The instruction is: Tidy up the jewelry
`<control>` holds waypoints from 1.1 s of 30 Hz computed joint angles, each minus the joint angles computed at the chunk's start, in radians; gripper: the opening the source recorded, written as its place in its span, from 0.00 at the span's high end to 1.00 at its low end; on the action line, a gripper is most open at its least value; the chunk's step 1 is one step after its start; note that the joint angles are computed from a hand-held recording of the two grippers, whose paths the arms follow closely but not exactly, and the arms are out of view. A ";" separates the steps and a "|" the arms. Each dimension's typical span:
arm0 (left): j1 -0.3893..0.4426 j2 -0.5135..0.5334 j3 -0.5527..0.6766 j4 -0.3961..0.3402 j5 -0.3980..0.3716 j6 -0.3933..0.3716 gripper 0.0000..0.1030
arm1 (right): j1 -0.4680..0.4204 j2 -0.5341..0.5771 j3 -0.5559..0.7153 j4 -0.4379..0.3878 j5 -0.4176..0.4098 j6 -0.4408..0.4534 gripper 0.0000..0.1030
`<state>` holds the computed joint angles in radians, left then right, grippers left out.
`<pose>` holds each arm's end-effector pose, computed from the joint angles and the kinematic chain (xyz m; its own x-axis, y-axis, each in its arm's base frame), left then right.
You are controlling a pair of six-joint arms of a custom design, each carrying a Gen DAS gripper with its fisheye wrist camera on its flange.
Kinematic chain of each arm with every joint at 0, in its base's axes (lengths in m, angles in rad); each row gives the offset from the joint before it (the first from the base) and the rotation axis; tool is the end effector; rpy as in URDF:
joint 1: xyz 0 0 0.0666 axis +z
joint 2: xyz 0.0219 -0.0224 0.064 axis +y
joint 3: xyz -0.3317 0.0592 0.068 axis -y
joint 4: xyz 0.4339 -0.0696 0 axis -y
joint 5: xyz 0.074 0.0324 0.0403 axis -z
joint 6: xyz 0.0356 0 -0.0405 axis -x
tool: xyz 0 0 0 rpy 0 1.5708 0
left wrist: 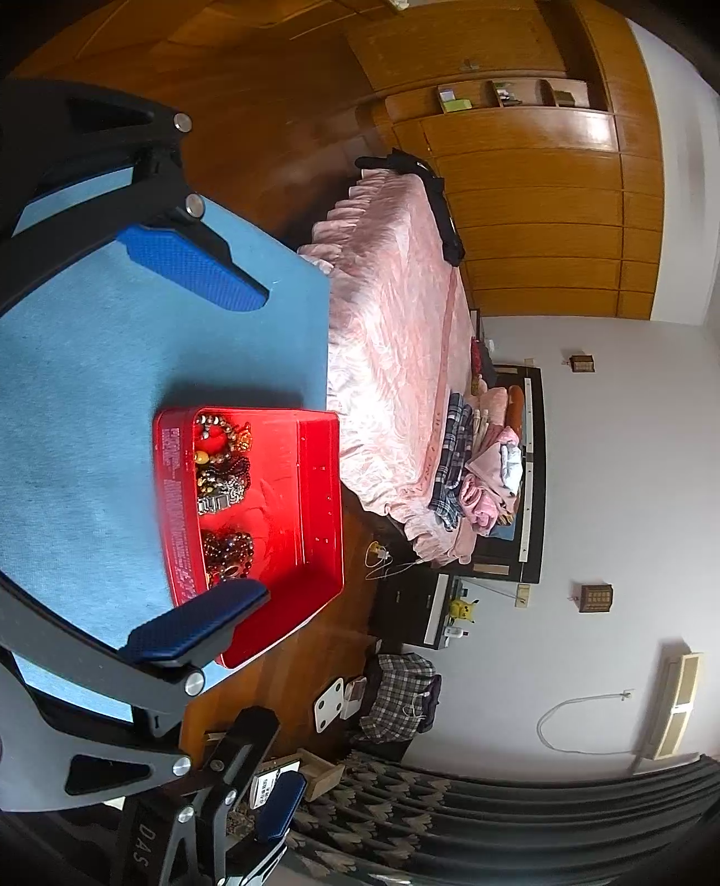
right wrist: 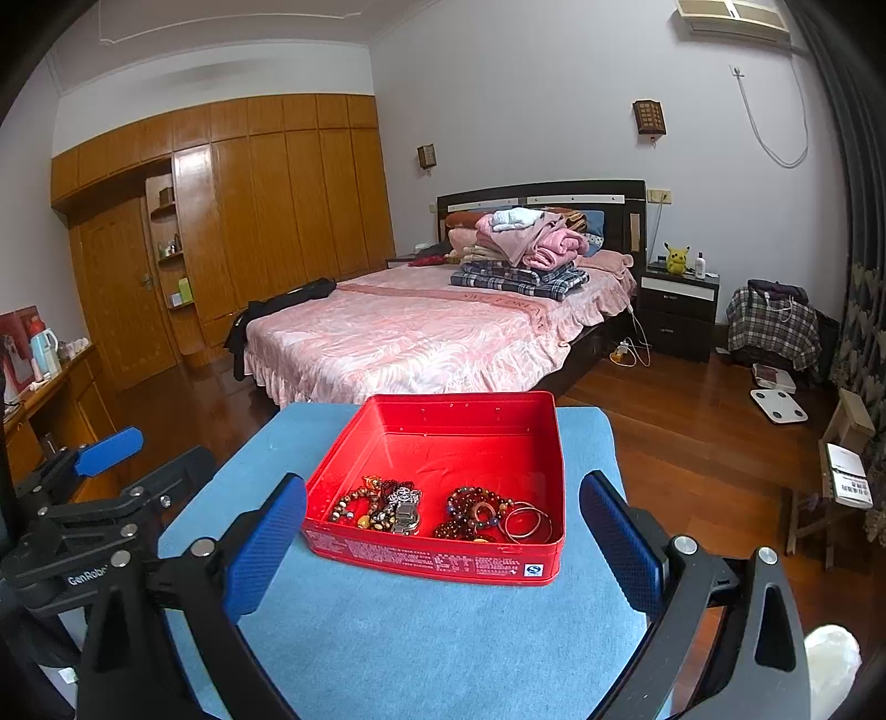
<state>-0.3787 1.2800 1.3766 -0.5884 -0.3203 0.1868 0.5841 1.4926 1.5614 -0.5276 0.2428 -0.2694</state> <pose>0.4860 -0.1817 0.4586 -0.4484 -0.0113 -0.8938 0.0099 0.9998 -0.0176 0.5004 0.3200 0.4482 -0.4507 0.0117 -0.8926 -0.2443 0.9601 0.1360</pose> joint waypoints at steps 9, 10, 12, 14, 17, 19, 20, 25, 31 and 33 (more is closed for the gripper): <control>0.001 -0.002 0.002 -0.001 0.001 0.000 0.08 | 0.001 0.001 0.004 -0.003 0.001 0.001 0.06; 0.001 -0.001 0.003 -0.002 0.000 0.000 0.08 | 0.001 0.001 0.004 -0.003 0.001 0.001 0.06; 0.001 -0.002 0.003 -0.002 0.000 0.000 0.08 | 0.001 0.001 0.004 -0.002 0.002 0.001 0.06; 0.001 -0.003 0.002 -0.002 0.001 0.000 0.08 | 0.001 0.001 0.005 -0.003 0.001 0.001 0.06; 0.001 -0.002 0.005 -0.003 0.003 -0.001 0.08 | 0.001 0.001 0.005 -0.003 0.002 0.001 0.06; 0.002 -0.002 0.005 -0.003 0.005 -0.001 0.08 | 0.001 0.001 0.004 -0.002 0.002 0.002 0.06; 0.002 -0.003 0.005 -0.004 0.006 -0.001 0.08 | 0.001 0.001 0.004 -0.002 0.002 0.002 0.06; 0.003 -0.002 0.007 -0.006 0.008 0.001 0.08 | 0.002 0.001 0.005 -0.004 0.003 0.001 0.06; 0.000 -0.003 0.009 -0.008 0.004 0.005 0.08 | 0.002 0.002 0.011 -0.007 0.000 -0.002 0.06; 0.000 -0.002 0.010 -0.008 0.004 0.003 0.08 | 0.002 0.003 0.014 -0.011 0.001 -0.003 0.06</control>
